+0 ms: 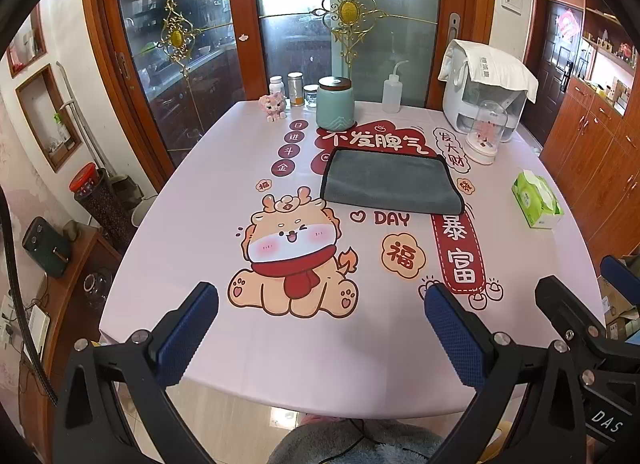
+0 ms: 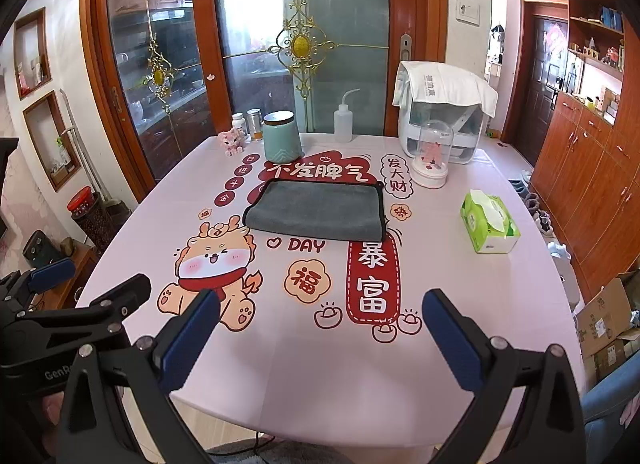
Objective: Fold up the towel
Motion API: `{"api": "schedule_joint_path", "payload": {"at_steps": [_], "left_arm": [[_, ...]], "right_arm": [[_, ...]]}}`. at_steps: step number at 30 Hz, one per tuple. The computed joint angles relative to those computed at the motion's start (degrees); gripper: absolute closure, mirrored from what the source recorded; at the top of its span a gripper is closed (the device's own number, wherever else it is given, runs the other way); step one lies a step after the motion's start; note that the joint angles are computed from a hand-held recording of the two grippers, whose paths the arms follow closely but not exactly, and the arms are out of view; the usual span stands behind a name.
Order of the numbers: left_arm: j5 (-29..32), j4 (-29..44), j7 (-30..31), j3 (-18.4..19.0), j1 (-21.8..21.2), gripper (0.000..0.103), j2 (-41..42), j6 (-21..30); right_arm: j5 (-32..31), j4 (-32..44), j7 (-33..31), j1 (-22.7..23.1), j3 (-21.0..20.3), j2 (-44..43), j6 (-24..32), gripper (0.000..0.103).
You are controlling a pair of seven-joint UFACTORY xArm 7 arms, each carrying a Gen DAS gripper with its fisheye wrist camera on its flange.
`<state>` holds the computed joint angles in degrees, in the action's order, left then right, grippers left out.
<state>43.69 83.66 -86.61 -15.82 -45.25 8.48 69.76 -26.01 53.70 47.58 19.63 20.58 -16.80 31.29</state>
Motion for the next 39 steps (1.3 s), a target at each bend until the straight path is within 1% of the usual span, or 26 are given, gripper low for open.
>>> {"api": "schedule_joint_path", "payload": {"at_steps": [10,23,39], "left_arm": [[-0.1,0.0,-0.1,-0.1,-0.2,0.000,0.2,0.0],[-0.5,-0.4,-0.2,-0.1,-0.5,0.000,0.1,0.1],[-1.0,-1.7,0.3,-0.5,0.4,0.000,-0.9,-0.5]], "right_arm": [[0.2,-1.4,0.7,0.0,0.3,-1.0,0.0,0.001],[0.3,-1.0,0.7,0.1,0.2,-0.7,0.4,0.001],[-0.2,-0.8,1.2,0.5,0.4,-0.3,0.6,0.001]]}}
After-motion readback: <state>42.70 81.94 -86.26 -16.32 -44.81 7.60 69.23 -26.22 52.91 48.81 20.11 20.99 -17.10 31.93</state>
